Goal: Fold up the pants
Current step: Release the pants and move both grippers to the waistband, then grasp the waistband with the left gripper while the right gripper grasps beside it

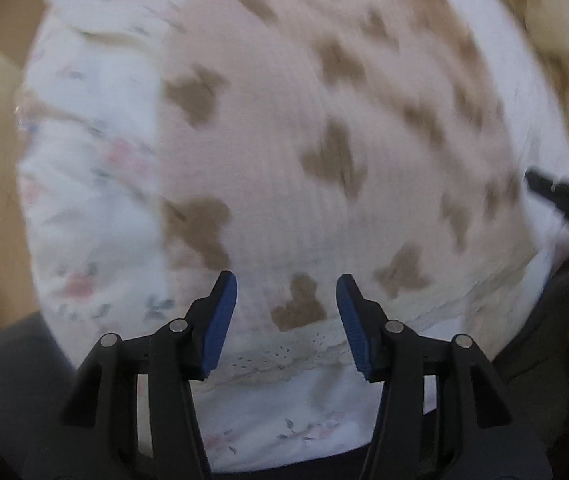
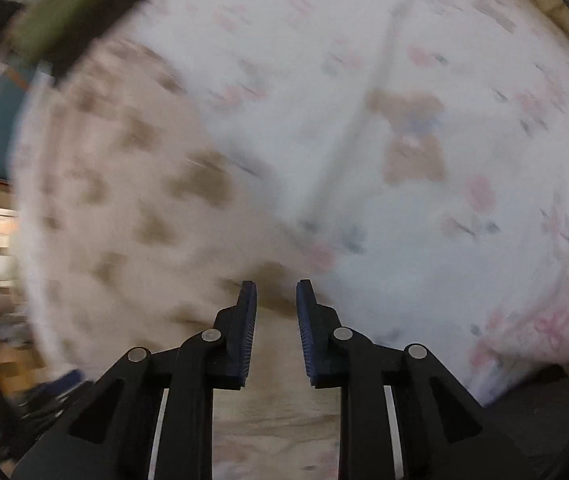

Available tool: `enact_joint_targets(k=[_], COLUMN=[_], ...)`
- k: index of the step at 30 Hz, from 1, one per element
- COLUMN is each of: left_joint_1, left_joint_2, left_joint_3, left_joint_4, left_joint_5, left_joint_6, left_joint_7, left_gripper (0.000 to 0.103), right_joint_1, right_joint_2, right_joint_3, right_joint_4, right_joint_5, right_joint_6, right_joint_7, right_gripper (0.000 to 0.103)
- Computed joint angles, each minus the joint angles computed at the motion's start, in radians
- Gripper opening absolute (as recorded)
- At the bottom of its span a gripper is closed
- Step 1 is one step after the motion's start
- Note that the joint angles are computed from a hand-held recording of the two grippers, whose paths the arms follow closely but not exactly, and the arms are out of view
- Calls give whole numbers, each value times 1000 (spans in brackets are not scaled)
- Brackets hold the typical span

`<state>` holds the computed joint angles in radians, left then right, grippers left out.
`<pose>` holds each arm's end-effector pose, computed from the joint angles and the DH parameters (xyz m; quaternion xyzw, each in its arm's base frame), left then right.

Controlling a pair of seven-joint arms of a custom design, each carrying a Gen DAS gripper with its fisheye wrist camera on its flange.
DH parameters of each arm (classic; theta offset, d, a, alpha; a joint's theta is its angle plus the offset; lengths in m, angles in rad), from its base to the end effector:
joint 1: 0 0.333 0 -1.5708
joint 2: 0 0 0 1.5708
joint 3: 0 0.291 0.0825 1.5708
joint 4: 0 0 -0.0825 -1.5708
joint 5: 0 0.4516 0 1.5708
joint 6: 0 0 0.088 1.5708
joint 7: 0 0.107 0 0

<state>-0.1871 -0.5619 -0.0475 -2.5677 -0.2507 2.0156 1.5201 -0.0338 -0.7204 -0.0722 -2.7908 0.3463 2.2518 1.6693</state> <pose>0.4337 -0.1171 0.4026 0.6786 -0.7276 0.0648 0.0771 0.4117 -0.0289 0.3741 -0.5482 0.8151 0.0576 0.1784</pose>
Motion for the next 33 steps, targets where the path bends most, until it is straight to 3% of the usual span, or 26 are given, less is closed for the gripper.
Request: enact_joint_targets(k=[1,3,5,7,8,12,16,20,23,26,29,30,32,33], left_joint_1=[6,33,65,86,95,132,160,198,149,162,151,150,148,155], left_joint_2=[-2,25,82,186,253,499,737,923,1038,1153,1217,1229,1276,1293], left_joint_3=[11,14,6,10,12,-3,-53,-112,-91,-125,-143,-148,-160,-171], left_joint_4=[11,61,130,234,297,502,717,915,1043,1183,1261,1276,1350,1375], left_joint_5=[-14,-1,49,78,82,108,145,89,246,238,262,262,256,235], left_joint_6=[18,65,133,165,196,306,334,305,300,234,229,222,142,114], left_joint_7=[-4,-25,-43,-34,-24,68,115,167,97,122,174,190,225,242], left_gripper=[59,79,82,82,82,82,82,81,81,80,79,79,69,48], right_joint_1=[23,40,44,48,53,93,66,36,51,54,41,40,50,81], right_joint_2=[13,74,128,215,262,553,821,1046,1162,1263,1397,1435,1436,1413], right_joint_3=[-38,-55,-53,-52,-62,-91,-44,20,40,62,88,95,96,77], right_joint_4=[21,96,162,253,304,596,885,1157,1284,1390,1546,1590,1581,1543], right_joint_5=[39,50,61,78,98,272,357,300,181,117,109,102,67,2], right_joint_6=[0,-23,-4,25,29,-7,-70,-140,-113,-111,-177,-200,-180,-141], right_joint_7=[-45,-117,-165,-193,-219,-400,-491,-497,-459,-448,-403,-392,-413,-437], right_gripper=[23,27,35,63,67,68,68,68,67,66,65,62,25,6])
